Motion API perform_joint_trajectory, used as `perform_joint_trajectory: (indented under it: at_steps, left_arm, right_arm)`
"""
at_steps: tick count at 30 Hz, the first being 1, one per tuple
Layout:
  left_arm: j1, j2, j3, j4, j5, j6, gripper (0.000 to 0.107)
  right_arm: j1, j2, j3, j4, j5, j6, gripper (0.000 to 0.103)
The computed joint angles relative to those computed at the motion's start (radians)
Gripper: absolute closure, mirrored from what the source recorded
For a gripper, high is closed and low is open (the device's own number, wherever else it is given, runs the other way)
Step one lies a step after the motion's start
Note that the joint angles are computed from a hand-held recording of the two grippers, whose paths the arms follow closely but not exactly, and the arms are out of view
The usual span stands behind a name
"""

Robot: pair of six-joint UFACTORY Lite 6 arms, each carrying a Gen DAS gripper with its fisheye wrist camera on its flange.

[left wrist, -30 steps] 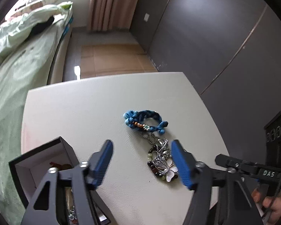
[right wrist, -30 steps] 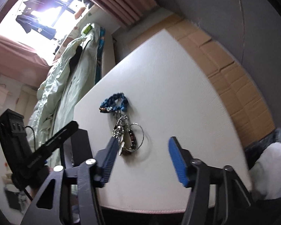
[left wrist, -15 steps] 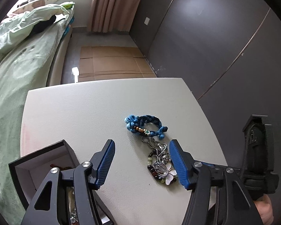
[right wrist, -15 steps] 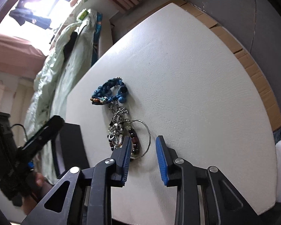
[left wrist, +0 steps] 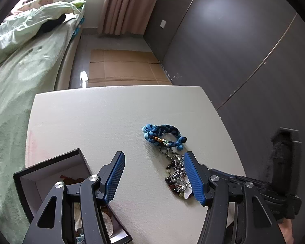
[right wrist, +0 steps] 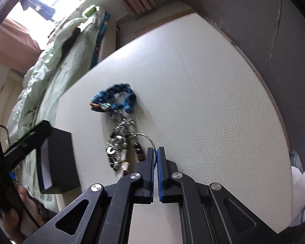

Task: Organize jewelry
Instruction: 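Close the right tool on a silver chain while the left tool grasps the blue braided bracelet, then carry the blue braided bracelet over the box with the left tool while the right tool holds a chain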

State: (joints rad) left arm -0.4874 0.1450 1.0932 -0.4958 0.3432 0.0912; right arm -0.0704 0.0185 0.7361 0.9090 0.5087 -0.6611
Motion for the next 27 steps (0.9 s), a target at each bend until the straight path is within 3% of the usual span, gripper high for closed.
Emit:
perform_joint_trajectory:
  at_steps: [11, 22, 23, 25, 27]
  left_arm:
    - [-0.012, 0.184, 0.184, 0.034, 0.049, -0.038, 0.045]
    - [-0.043, 0.464, 0.477, 0.233, 0.14, -0.267, 0.046]
    - [-0.052, 0.48, 0.493, 0.259, 0.144, -0.293, 0.049]
    - [-0.059, 0.509, 0.512, 0.27, 0.157, -0.314, 0.07]
    - [-0.067, 0.503, 0.491, 0.31, 0.134, -0.361, 0.085]
  right_arm:
    - [-0.11, -0.167, -0.061, 0.196, 0.093, -0.194, 0.099]
    - [-0.166, -0.139, -0.027, 0.254, 0.123, -0.222, 0.099]
    - [-0.168, -0.132, -0.021, 0.256, 0.127, -0.222, 0.099]
    - [-0.163, -0.125, -0.015, 0.259, 0.124, -0.22, 0.099]
    - [-0.155, -0.12, -0.012, 0.265, 0.117, -0.219, 0.099]
